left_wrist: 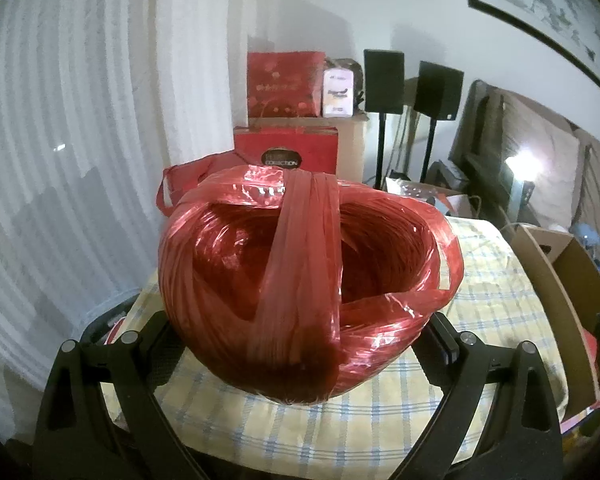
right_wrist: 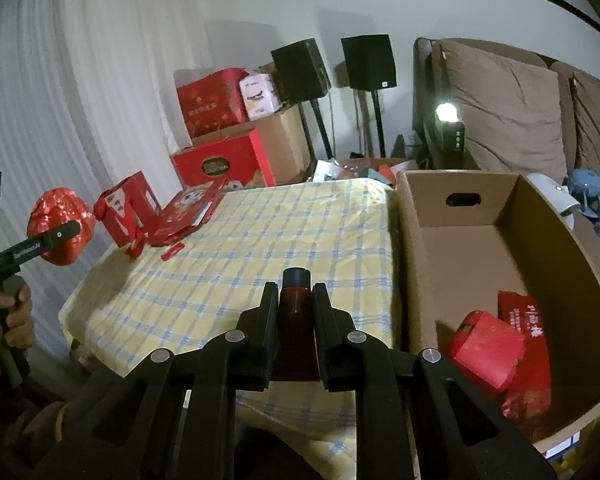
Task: Organize objects
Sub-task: 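Carry the bottle over the cardboard box with the right gripper while the left carries the red coil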
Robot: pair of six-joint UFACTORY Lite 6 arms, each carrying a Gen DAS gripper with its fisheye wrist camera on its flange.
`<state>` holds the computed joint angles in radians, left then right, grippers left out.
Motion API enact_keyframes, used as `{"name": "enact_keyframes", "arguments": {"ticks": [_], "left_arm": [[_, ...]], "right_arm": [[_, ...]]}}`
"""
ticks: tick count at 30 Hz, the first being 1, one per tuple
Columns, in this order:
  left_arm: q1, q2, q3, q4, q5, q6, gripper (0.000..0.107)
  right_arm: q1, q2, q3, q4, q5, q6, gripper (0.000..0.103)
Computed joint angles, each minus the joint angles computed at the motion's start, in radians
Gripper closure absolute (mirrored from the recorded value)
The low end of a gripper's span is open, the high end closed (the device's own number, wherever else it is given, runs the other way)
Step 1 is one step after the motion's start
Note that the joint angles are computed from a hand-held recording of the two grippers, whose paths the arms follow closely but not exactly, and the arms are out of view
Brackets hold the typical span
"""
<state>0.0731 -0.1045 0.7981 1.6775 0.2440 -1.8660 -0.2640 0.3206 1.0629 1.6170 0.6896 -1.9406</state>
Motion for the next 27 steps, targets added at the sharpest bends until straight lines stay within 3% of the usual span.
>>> {"name": "enact_keyframes", "arguments": {"ticks": [27], "left_arm": [[-0.096,0.045,0.011,-0.017,-0.014,-0.034,0.011]], "right_arm": [[-0.072,0.045,0.087,-0.046,-0.022,0.048,0.087]]}}
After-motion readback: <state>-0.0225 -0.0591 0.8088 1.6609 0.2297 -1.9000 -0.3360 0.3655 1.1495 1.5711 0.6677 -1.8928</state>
